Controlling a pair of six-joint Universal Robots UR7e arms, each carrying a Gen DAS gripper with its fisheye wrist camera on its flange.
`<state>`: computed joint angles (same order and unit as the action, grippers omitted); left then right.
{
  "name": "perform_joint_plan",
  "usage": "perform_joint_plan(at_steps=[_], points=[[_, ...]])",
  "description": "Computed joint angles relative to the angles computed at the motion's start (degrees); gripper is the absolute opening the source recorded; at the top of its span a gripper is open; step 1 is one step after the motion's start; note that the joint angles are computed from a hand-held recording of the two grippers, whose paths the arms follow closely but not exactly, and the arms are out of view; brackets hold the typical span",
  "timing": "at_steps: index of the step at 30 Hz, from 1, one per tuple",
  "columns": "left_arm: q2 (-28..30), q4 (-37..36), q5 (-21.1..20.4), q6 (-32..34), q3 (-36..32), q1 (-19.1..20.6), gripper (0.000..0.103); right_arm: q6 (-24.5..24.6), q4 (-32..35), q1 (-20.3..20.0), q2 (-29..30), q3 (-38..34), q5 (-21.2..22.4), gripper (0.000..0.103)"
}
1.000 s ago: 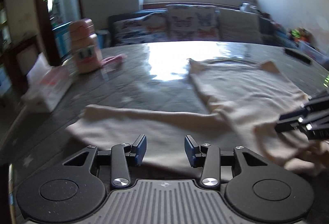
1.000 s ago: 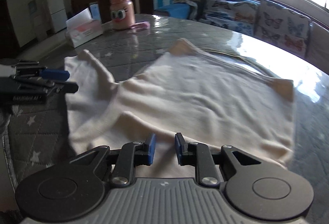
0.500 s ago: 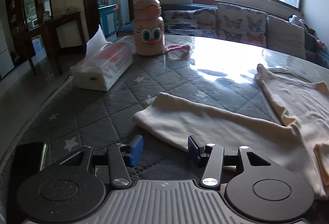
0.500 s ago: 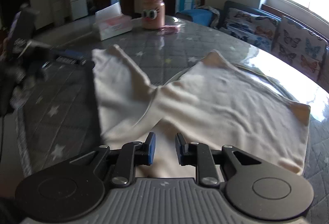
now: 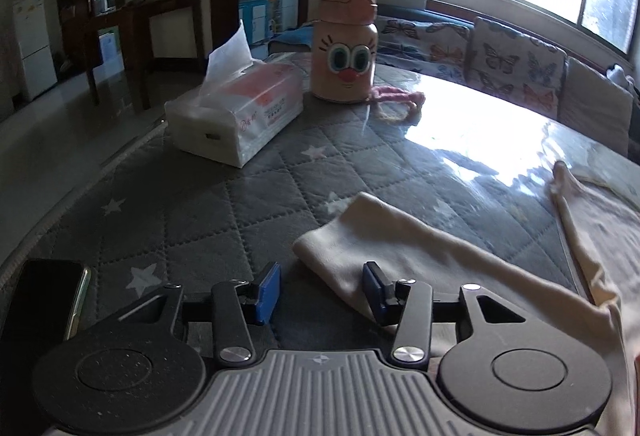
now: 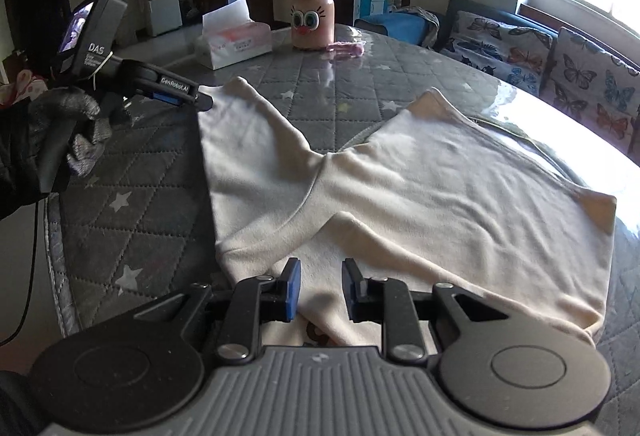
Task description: Fold clothes
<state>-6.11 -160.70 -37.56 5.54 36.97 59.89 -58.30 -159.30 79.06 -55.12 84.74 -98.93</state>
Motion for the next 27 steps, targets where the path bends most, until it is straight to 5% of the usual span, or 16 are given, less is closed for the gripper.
perform_joint_plan(at_steps=[4,6,17,27], points=[[0.9,0.0,-0.4,0.0,-1.8,0.0,0.009,0.9,-0.4,-0.3,-0.1,-0.1,0.5,0.022],[0.8,-0.5,-0.8,0.1,-1.7,-0.2,0.006,1.4,-0.5,-0.4,-0.4,0.0,0.9,0.022],[-4.2,-9.7,-13.8,6.6,8.4,-5.7,0.005,7.3,-4.2,-2.7,-3.7,1.6,4.2,0.022],[-2.8,-5.6,-27.6,12.7,11.0,-9.9,0.005,13.6,-5.5,-5.9,-7.0,3.0,7.8,0.022]])
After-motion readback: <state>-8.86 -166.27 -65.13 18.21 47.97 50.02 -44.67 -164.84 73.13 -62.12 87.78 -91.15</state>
